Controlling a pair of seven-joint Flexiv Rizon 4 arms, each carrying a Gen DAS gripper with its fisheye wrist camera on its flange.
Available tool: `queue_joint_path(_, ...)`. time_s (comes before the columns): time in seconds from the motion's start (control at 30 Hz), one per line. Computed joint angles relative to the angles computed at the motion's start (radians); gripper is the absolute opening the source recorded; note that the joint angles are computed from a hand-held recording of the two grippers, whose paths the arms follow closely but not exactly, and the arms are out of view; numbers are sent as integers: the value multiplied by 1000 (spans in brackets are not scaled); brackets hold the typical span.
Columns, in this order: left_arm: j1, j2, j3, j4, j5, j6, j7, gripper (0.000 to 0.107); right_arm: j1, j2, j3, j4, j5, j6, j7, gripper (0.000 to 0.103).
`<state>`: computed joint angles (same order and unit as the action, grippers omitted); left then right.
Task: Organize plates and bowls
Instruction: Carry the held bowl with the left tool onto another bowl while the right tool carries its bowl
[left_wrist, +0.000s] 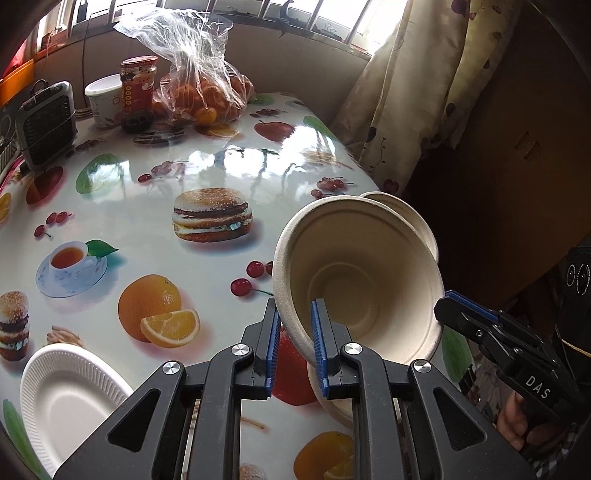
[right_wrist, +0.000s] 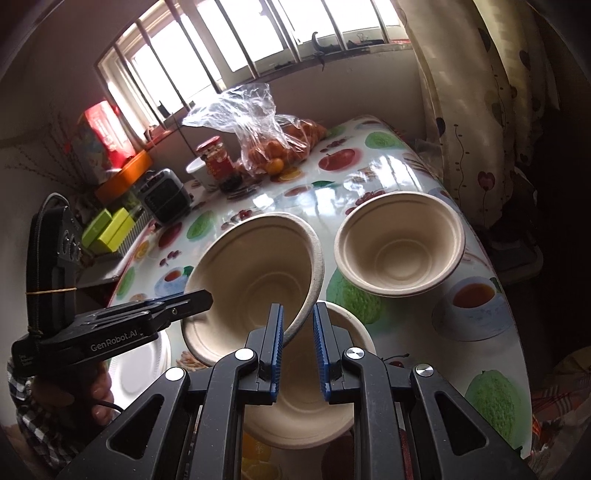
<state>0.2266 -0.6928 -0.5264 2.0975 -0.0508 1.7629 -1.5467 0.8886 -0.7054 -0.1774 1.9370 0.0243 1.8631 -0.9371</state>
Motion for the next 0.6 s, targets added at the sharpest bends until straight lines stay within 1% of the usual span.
queue_joint_path(0.6, -46, -10, -1, -6, -15, -42, 44, 17, 83, 30, -54, 102, 134, 63, -13, 16)
